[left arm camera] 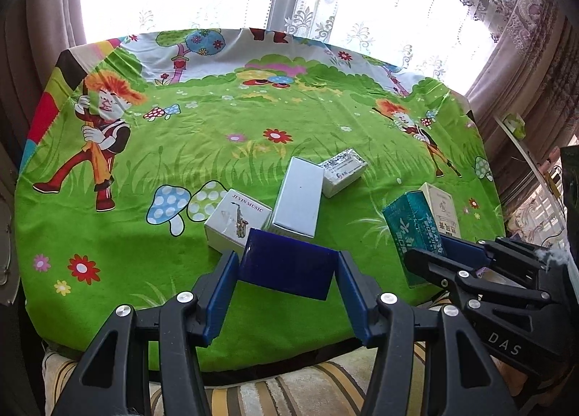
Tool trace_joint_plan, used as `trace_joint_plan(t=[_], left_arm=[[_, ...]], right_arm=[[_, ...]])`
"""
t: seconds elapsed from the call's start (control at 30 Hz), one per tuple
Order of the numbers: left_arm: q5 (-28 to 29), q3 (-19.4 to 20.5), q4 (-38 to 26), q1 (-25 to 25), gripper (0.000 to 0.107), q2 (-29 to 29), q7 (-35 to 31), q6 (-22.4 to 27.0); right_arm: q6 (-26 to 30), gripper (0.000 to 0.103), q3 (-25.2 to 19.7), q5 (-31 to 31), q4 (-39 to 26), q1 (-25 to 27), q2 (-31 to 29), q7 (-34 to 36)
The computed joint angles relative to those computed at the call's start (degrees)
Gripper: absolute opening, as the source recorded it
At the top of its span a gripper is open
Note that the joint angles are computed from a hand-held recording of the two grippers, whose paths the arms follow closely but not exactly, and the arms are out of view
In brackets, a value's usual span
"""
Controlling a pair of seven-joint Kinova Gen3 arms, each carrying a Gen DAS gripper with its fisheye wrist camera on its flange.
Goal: Organize rigid objects
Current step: 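Grasp the dark blue box with the left tool while the right grasps the teal box, then carry both boxes into the purple-rimmed box and open both tools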
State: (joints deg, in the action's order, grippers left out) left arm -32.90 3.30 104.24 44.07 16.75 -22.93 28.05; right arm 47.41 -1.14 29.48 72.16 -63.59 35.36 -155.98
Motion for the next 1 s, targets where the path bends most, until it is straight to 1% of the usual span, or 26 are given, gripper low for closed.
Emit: trace_joint_plan(t=[0.17, 0.37, 0.67, 0.77, 1.0], left_arm=[[-1.22, 0.60, -1.92, 1.89, 0.056, 0.21, 0.73, 2.52], [-1.06, 2.07, -4.10, 3.10, 0.056, 0.96, 0.25, 4.60], [0.38, 3.45, -8.63, 5.13, 0.056, 2.99, -2.40, 7.81], [1.04, 3.67, -10.26, 6.01, 0.056, 3.86, -3.67, 8.62], [2.31, 3.79, -14.37, 8.13, 0.056, 5.87, -6.70, 10.47]], right_arm=[[-3.09, 0.035, 1.07, 2.22, 5.49, -1.34, -3.20, -5.25], [-6.02, 0.035, 1.29, 6.77, 11.67, -2.51, -6.92, -12.77], [-7.73, 0.035, -0.57, 13.63, 19.31, -2.63, -11.69, -22.95], [-9.53, 0.035, -1.53, 15.90, 22.52, -1.97, -13.77, -26.84], [-8.58, 0.035, -4.41, 21.54, 27.94, -1.05, -17.50, -35.03]])
